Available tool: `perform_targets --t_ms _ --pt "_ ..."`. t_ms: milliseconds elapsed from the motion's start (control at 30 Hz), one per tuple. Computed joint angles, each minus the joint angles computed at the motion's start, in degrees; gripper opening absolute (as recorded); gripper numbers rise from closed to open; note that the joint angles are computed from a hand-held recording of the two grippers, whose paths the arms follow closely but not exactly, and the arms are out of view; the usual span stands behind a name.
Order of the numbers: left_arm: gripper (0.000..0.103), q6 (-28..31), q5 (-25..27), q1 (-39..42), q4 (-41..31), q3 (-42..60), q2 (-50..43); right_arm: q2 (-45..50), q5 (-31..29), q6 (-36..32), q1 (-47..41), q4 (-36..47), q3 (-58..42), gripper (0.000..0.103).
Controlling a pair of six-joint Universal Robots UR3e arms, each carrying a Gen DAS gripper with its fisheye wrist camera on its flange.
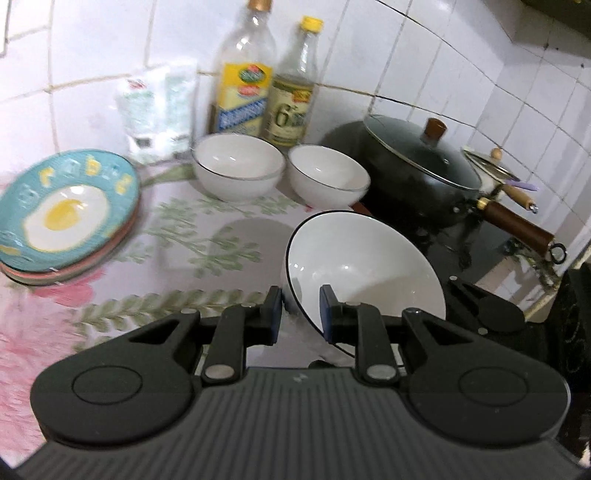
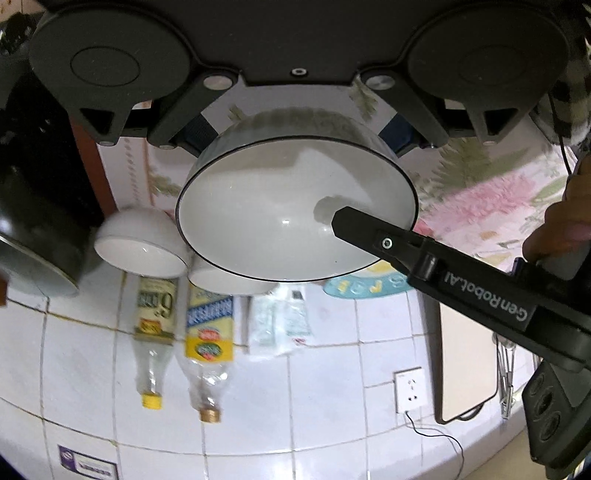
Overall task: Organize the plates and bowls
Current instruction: 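Lift the large white bowl, set it beside the plate stack, open grippers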
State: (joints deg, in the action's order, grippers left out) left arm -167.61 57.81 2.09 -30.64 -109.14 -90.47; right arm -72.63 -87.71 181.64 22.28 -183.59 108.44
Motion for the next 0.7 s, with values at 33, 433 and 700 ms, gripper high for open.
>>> perform_targets --t_ms 33,433,700 --pt "0.02 0.2 0.4 0.4 -0.8 0.5 0.4 0.5 0.1 0.1 0.4 0.6 -1.4 0.093" --pt "0.02 1.0 -1.4 8.7 -0.8 -1.9 3.3 9.1 -0.2 -0.8 4.7 12.3 -21.0 0.093" --pt "0.02 -4.0 -2.0 10.8 13.2 -5.8 -2.8 16.6 2.5 -0.8 3.9 19.0 -31.8 0.093"
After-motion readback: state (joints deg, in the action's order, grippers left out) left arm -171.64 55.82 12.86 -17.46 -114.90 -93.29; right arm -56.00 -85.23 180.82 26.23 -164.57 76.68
